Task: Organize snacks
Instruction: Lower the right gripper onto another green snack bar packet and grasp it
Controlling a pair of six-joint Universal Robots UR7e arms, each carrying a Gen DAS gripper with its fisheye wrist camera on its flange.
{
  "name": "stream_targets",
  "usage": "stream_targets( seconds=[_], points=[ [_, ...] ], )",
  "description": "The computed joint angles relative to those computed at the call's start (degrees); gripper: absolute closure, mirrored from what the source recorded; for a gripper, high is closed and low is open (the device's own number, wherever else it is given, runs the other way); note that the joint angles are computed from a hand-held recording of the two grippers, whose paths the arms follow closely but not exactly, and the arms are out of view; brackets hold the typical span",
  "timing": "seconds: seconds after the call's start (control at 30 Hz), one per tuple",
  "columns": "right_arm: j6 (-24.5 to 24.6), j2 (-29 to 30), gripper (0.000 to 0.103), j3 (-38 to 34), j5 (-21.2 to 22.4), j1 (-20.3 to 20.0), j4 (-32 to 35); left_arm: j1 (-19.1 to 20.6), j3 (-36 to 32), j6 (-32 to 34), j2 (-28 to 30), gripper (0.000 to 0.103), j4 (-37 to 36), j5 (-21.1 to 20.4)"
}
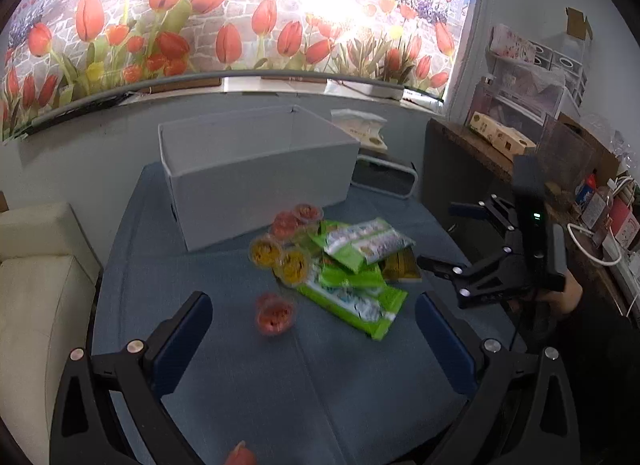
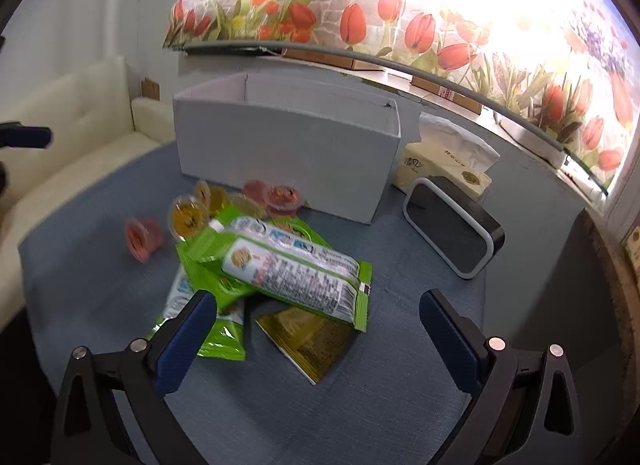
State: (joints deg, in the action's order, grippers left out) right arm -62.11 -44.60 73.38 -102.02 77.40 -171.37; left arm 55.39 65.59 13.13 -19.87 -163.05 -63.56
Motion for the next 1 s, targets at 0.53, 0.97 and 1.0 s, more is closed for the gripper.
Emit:
stream_targets(
  seconds=[0.53, 0.97, 1.0],
  points=[
    [-4.7, 10.9, 0.004, -13.8, -4.3, -0.2, 2.3, 0.3, 3.2, -1.7, -2.6, 0.000, 0.8, -0.7],
    [-1.7, 13.4, 0.032, -20.3, -4.9, 0.4, 8.8, 0.9, 1.7, -2.7, -1.8, 0.000, 2.1, -1.0],
    [-2.5, 13.3, 0.023, -19.7, -4.7, 0.3, 6.7, 1.0, 1.4, -2.9, -1.6, 0.000, 2.4, -1.2]
  ],
)
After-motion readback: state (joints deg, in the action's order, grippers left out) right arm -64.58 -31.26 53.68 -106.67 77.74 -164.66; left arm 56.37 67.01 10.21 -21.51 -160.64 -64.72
